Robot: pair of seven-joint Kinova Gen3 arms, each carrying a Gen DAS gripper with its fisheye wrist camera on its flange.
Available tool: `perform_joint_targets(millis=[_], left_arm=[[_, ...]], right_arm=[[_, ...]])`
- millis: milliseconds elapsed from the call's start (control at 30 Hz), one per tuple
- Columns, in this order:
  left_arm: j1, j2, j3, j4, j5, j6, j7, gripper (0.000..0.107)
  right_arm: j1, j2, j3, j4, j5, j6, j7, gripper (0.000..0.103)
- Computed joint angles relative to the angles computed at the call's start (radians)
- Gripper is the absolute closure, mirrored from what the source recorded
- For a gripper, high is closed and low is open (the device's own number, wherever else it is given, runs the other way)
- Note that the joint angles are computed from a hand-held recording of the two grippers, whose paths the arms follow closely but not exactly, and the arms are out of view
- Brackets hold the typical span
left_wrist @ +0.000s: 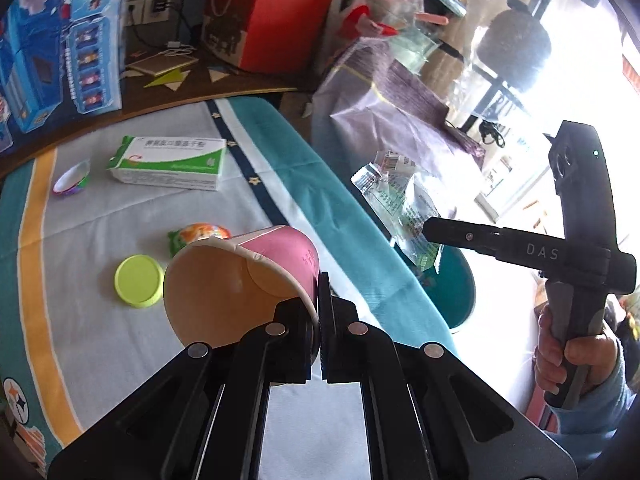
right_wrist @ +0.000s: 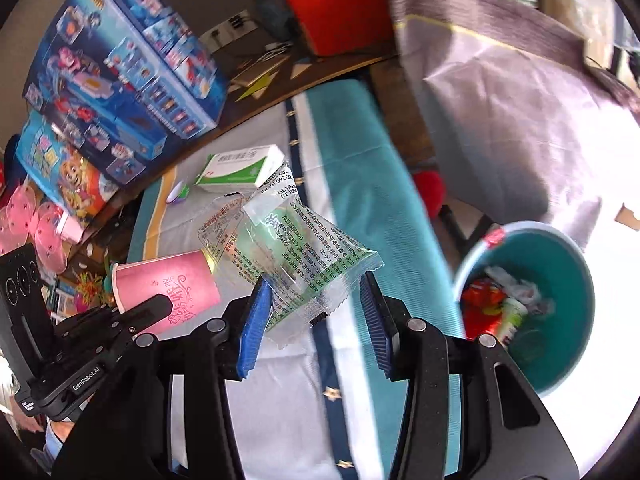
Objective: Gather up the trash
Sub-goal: 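Carry the pink cup and clear bag over the teal bin with both grippers, then open both grippers to drop the cup and bag into the bin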
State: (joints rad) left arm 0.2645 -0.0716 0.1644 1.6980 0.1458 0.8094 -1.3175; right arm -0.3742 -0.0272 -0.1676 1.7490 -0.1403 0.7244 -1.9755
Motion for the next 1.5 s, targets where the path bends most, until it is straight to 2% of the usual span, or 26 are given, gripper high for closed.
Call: perform_joint_targets(millis=[133,400,600,833,1167,1333,1367,1400,1433,1500], left_arm=[[0.055,0.084,0.051,-0.079,-0.049,0.010,0.033,0.105],[0.183,0.243,0.072,-0.243,-0.121,0.072,0.053,0.105],[0.278,0.377,0.068,-0.387,-0.143,0.135,0.037,0.105],[0.348,0.493,0.049,-0.518,-0.141,0.195,0.009,0.105],[0.392,0.610,0.028,-0.663,-0.128,0.281,-0.011,0.104],[0.406,0.669,0.018,-0.736,-0.118,0.325,-0.012,0.101],[0.407,0.679,0.016,-0.747,-0.115,0.335,-0.011,0.094],[0.412,0.686,0.010,-0.755,-0.117,0.342,-0.005,0.079],[0.414,0.688,0.004,-0.756,-0.118,0.345,0.003,0.071],[0.415,0.678,-0.001,-0.736,-0.119,0.326,0.011,0.047]], right_arm=[[0.051,-0.077,0.053,0.088,-0.058,-0.019,0.049,0.059],[0.149,-0.185,0.165,0.239,-0.157,-0.057,0.165,0.058],[0.217,-0.216,0.264,0.319,-0.242,-0.050,0.267,0.058],[0.278,-0.202,0.332,0.369,-0.329,-0.041,0.389,0.058],[0.352,-0.136,0.342,0.390,-0.456,-0.031,0.523,0.059],[0.385,-0.109,0.317,0.385,-0.466,-0.028,0.534,0.062],[0.391,-0.102,0.320,0.384,-0.476,-0.021,0.546,0.062],[0.397,-0.099,0.317,0.384,-0.479,-0.019,0.550,0.062],[0.403,-0.097,0.312,0.383,-0.475,-0.021,0.547,0.062],[0.412,-0.094,0.304,0.380,-0.471,-0.020,0.543,0.062]])
